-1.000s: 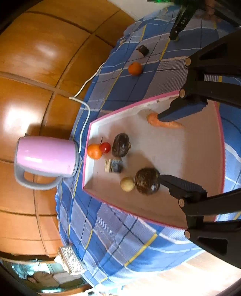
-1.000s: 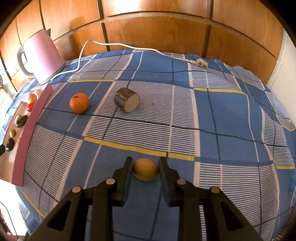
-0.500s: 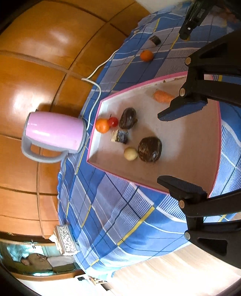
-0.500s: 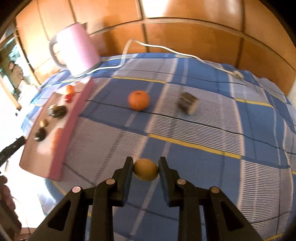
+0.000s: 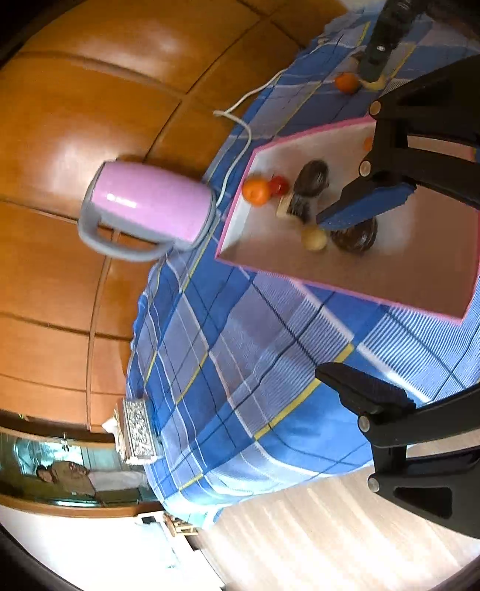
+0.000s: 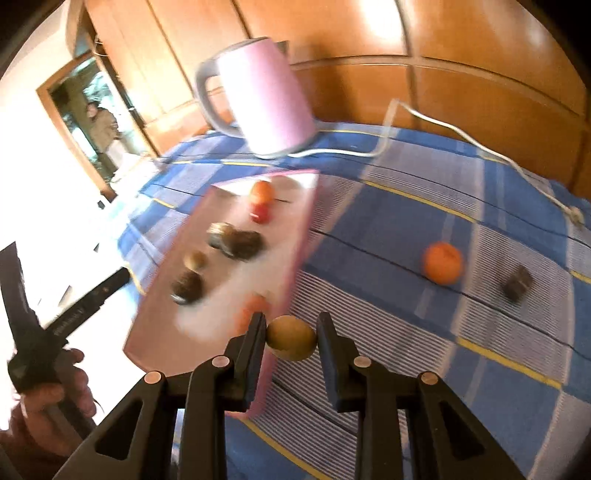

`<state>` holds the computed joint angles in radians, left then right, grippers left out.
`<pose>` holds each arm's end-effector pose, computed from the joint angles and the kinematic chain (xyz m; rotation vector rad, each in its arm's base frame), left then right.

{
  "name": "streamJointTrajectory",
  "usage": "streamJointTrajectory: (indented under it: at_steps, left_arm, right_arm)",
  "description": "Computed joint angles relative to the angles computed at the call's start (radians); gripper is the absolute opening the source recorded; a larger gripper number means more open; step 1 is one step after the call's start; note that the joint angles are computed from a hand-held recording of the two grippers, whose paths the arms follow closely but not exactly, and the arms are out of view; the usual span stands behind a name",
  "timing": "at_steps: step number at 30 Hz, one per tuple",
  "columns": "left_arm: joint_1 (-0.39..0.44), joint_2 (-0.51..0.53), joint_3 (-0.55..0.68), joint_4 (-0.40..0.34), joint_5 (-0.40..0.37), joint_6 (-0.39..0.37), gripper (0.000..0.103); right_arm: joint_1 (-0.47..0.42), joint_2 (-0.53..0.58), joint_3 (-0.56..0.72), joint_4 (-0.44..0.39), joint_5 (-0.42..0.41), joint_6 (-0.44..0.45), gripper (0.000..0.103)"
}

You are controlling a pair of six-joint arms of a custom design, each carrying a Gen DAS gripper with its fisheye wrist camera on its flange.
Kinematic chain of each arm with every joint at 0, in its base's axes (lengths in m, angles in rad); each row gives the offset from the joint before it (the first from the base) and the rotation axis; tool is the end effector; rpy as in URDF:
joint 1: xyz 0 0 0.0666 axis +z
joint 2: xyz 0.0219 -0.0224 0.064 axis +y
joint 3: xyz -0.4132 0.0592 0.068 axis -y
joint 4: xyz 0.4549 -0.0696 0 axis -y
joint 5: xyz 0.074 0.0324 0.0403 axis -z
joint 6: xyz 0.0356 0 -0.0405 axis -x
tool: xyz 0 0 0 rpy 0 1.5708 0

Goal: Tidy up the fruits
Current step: 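Carry the tan potato into the tray and open right gripper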

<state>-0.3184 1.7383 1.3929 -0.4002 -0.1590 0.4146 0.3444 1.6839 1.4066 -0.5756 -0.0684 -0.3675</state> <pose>0.6341 -0.2035 0.2985 -0.1916 2.3044 -0.1906 0.6069 0.2199 0.3263 -0.0032 2.4621 0.4008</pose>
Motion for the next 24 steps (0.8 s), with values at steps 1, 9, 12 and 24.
streamJointTrajectory:
  at_steps: [1, 9, 12, 24]
  left_arm:
    - [0.002, 0.003, 0.002, -0.006, -0.001, 0.002, 0.075]
    - [0.018, 0.030, 0.018, -0.042, 0.004, 0.029, 0.075]
    - [0.014, 0.031, 0.019, -0.031, -0.023, 0.007, 0.076]
    - [-0.012, 0.027, 0.018, -0.042, 0.019, -0.021, 0.076]
  right_arm:
    - [0.001, 0.017, 0.023, -0.001, -0.025, -0.003, 0.028]
    - [0.036, 0.197, 0.228, -0.035, -0.120, -0.008, 0.029]
    - [0.039, 0.230, 0.261, -0.037, -0.140, -0.020, 0.033]
    - [0.045, 0.123, 0.111, 0.030, 0.038, -0.017, 0.035]
